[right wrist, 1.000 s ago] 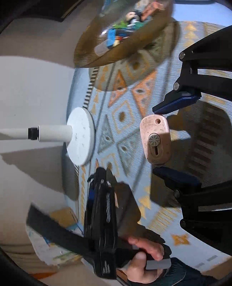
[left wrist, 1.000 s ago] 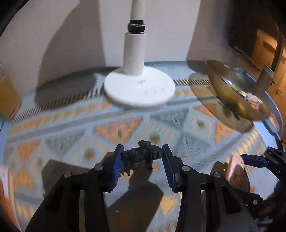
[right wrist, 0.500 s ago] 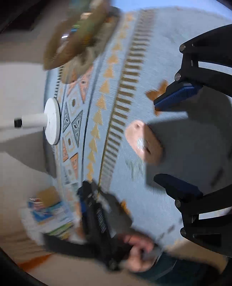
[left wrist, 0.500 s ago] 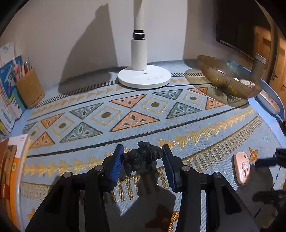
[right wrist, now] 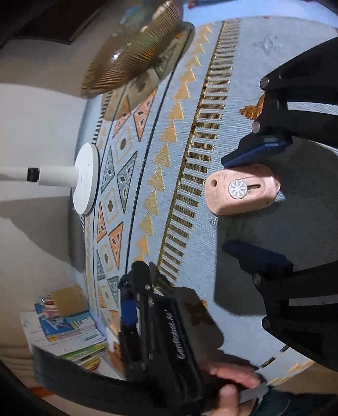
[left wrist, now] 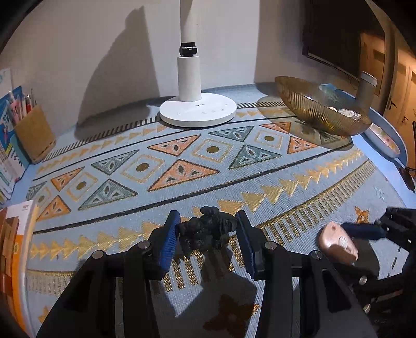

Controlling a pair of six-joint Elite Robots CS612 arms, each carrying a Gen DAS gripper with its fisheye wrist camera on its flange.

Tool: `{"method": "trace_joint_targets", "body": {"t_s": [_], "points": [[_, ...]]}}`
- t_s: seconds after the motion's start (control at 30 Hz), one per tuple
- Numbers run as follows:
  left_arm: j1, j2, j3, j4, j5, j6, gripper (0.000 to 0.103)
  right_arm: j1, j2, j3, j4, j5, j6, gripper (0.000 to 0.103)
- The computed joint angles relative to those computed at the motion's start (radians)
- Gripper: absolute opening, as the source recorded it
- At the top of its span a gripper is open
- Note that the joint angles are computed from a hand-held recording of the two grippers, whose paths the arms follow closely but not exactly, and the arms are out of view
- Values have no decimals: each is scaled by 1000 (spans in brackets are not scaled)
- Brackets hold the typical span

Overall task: Organize rigid objects
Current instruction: 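Carry black figure and pink item over the amber bowl and open both tools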

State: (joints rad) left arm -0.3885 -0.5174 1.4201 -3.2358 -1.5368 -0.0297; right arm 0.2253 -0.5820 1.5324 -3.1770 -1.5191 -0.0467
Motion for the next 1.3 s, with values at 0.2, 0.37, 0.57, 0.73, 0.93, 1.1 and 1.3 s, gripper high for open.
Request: {"method": "trace_joint_targets", "body": {"t_s": [0.2, 0.37, 0.57, 0.73, 0.93, 1.1, 1.3], "points": [[-9, -11, 20, -13, 1, 31, 41, -2, -17, 50, -60, 40, -31, 34], [-26, -36, 32, -36, -27, 42, 41, -22, -50, 93, -169, 52, -37, 34], [-33, -49, -45, -52, -197, 16, 41, -82, -104, 129, -284, 27, 17, 34], [-57, -21, -184, -6, -283, 50, 41, -151, -160, 145, -396, -36, 89, 34], [-73, 62, -387, 41, -336, 21, 41, -196, -156, 75, -349, -180, 124, 34], [-94, 156, -554, 194, -312, 26, 41, -225, -107, -12, -204, -171, 157, 34], [-106, 256, -713, 356, -283, 1, 41, -244, -39, -97, -71, -146, 196, 34]]}}
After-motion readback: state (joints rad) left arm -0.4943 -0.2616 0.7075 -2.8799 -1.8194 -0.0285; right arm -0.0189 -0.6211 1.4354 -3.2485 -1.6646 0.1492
